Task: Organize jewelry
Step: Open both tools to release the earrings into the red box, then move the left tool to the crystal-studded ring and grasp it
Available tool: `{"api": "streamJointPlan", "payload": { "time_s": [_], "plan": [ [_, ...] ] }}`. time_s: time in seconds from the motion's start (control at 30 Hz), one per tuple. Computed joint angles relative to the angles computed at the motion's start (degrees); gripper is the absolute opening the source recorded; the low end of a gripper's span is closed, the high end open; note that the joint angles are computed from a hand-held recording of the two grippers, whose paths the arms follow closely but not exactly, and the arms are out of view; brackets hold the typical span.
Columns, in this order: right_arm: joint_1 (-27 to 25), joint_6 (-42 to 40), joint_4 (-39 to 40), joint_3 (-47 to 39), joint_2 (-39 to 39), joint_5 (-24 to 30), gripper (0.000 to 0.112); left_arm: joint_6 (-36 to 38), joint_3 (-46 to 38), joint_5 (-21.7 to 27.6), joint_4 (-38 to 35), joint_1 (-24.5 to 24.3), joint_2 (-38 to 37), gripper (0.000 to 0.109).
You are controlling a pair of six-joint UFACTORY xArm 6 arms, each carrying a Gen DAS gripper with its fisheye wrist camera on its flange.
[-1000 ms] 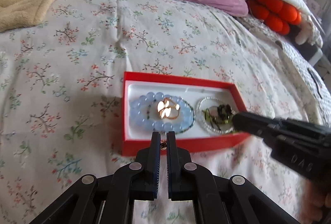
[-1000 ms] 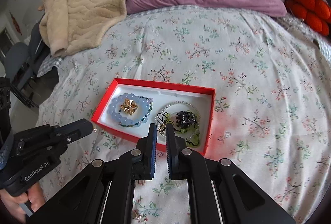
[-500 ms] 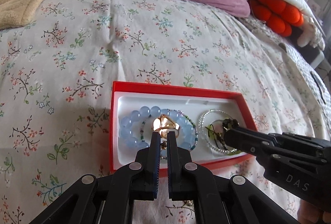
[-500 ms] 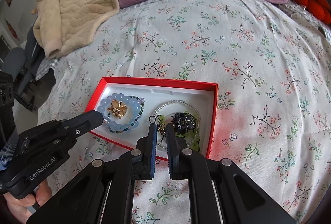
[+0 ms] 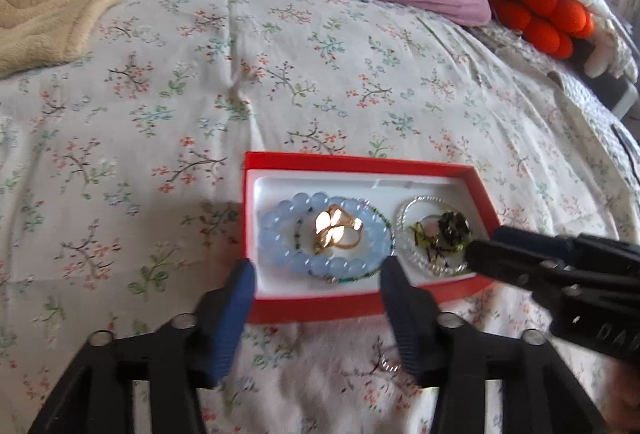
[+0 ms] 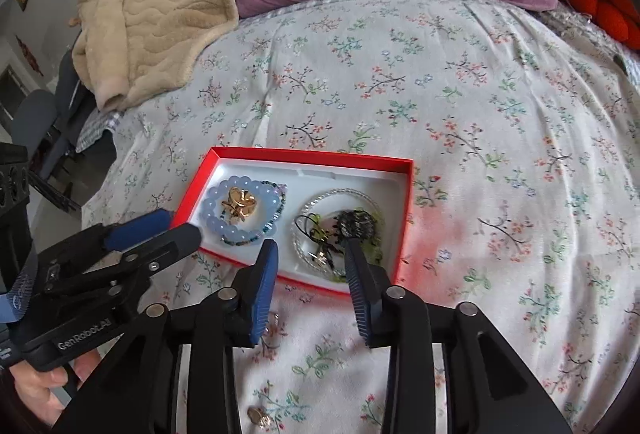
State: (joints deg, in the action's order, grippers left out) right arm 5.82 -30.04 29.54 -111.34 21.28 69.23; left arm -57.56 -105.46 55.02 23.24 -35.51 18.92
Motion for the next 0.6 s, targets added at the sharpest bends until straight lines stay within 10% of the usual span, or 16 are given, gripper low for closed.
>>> {"api": "streamJointPlan", "payload": {
  "time_s": [0.13,0.6],
  "plan": [
    [-0.84,0.21,-1.06,2.32,-2.14,-1.0,0.06,-0.44,0.24,4.86,1.2,-1.2,-1.15,0.082],
    [-2.44,2.95,-8.79,11.1,-9.17,-0.3,0.069,-2.85,-0.31,17.44,1.1,-5.57,-2.33,0.095]
  ]
}}
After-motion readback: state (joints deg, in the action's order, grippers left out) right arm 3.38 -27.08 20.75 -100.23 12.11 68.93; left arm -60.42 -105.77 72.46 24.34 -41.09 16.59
